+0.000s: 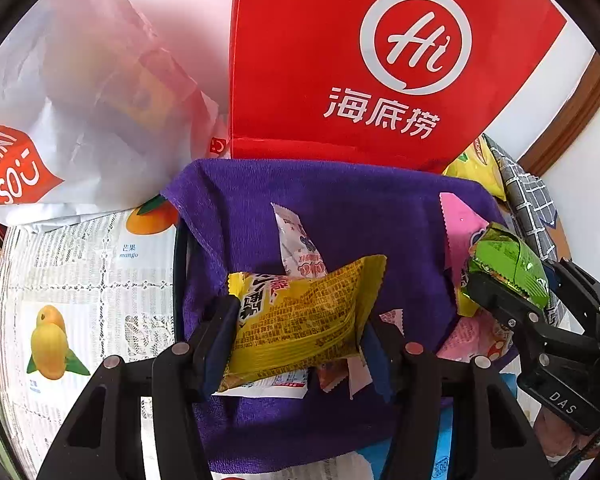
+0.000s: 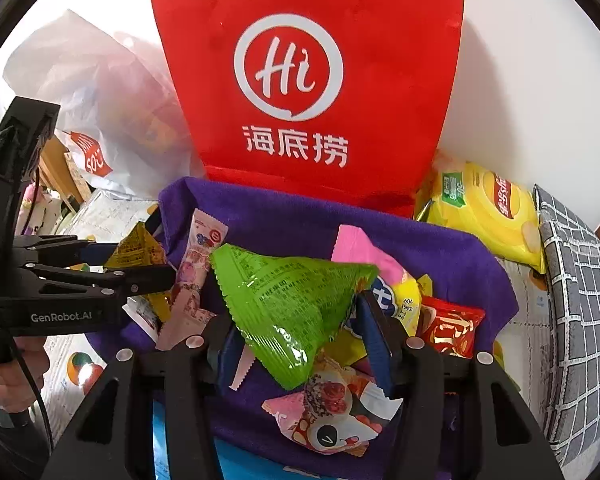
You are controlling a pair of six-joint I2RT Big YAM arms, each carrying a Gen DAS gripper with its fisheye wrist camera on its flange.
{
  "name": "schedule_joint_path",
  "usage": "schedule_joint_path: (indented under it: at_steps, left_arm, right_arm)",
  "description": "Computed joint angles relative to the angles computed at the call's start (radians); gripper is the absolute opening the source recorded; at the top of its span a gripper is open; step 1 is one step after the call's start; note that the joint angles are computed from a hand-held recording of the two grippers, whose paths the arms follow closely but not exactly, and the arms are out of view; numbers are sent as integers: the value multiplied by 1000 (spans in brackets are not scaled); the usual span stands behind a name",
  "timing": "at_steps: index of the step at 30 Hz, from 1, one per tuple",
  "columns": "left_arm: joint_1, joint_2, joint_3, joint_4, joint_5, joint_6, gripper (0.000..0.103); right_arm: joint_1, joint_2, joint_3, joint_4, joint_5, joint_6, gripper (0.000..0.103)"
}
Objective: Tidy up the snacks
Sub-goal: 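Open the right tool over the towel while the left tool releases the yellow packet there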
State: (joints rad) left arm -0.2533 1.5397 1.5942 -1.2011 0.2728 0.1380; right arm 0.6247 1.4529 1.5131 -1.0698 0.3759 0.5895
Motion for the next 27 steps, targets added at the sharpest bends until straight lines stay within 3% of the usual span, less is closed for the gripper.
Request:
schedule_joint_path:
  at_steps: [5, 8, 14, 19, 27]
  left_arm:
    - [-2, -3, -2, -1, -1, 8, 57]
    - [-9, 1, 2, -7, -8, 10, 58]
    - [-20, -1, 4, -11, 13, 4, 67]
    - [-23, -21, -2, 7, 24, 0, 78]
    - [-12, -53, 2, 1, 54, 5, 84]
  right_arm:
    - [-3, -6, -6, 10, -12, 8, 55]
    - [-10, -15, -12, 20, -30, 21, 66]
    - [-8, -25, -6, 15, -35, 36, 70]
    - [21, -49, 7, 21, 20, 31, 74]
    - [58, -89, 21, 22, 105, 66, 74]
